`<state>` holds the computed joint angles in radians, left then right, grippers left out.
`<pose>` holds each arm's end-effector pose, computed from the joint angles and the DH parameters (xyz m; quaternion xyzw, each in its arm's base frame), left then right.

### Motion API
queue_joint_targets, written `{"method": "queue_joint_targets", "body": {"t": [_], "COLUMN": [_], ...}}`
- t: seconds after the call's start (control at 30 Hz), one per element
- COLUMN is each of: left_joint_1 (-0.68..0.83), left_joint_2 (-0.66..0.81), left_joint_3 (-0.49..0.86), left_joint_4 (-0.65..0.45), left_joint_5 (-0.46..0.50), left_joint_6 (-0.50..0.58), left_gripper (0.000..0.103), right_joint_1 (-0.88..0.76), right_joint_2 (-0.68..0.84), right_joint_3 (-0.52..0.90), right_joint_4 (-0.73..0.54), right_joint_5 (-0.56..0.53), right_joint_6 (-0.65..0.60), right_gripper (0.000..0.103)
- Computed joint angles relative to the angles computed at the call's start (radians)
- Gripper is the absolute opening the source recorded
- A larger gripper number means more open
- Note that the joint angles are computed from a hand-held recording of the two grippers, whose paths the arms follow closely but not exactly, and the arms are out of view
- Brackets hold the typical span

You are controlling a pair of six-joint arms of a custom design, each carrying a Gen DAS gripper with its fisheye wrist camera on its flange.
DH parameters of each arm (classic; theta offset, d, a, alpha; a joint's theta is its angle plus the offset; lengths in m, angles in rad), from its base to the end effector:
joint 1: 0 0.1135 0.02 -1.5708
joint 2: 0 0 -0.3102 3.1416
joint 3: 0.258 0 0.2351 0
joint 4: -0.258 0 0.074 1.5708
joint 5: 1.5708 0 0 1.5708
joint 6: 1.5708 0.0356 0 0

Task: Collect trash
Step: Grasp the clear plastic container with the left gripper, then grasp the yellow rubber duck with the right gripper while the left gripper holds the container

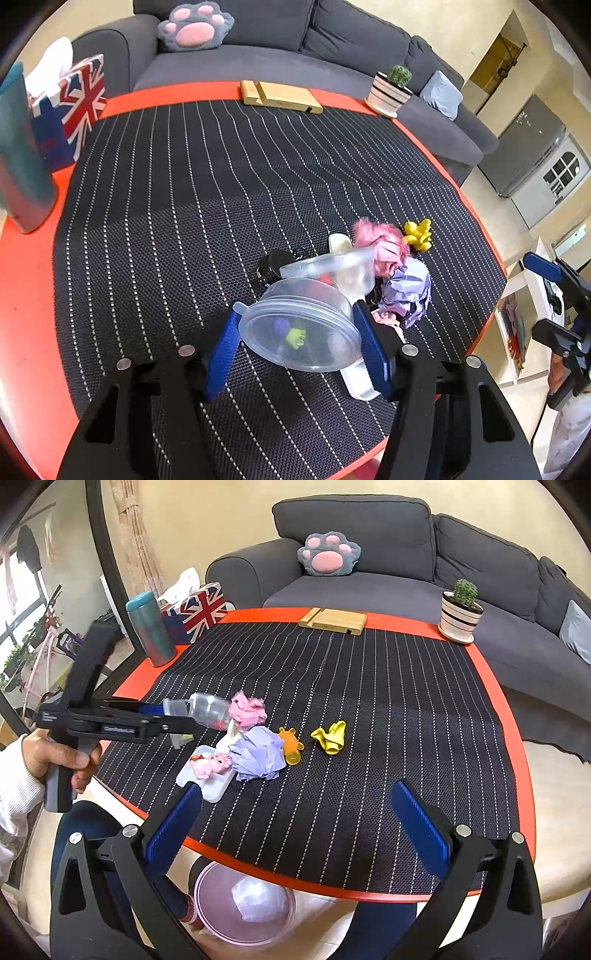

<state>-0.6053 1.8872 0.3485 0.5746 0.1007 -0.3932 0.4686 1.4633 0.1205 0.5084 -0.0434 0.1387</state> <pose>0.2004 -0.1430 0.0931 0.1158 0.9462 -0.1850 0.2389 0.1511 0.0782 0.1329 -0.1609 0.9188 0.1269 0.3373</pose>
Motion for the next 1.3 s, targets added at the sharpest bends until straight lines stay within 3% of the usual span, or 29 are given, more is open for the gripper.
{"method": "queue_joint_targets", "body": {"t": [0.57, 1.1, 1.3], "left_joint_1": [-0.068, -0.077, -0.072], "left_joint_2": [-0.180, -0.257, -0.252], "left_joint_3": [-0.026, -0.045, -0.058], "left_joint_4": [-0.101, -0.129, -0.112], "left_joint_5": [-0.096, -0.117, -0.111], "left_joint_6": [-0.009, -0.008, -0.013], "left_gripper": [0.059, 0.059, 0.059], "right_joint_1": [-0.091, -0.127, -0.124], "right_joint_2": [0.131, 0.404, 0.480], "right_joint_3": [0.148, 0.418, 0.495], "right_joint_4": [-0.073, -0.216, -0.283], "right_joint_5": [-0.015, -0.026, -0.054], "right_joint_6": [-0.085, -0.236, -0.287], "right_gripper": [0.100, 0.100, 0.077]}}
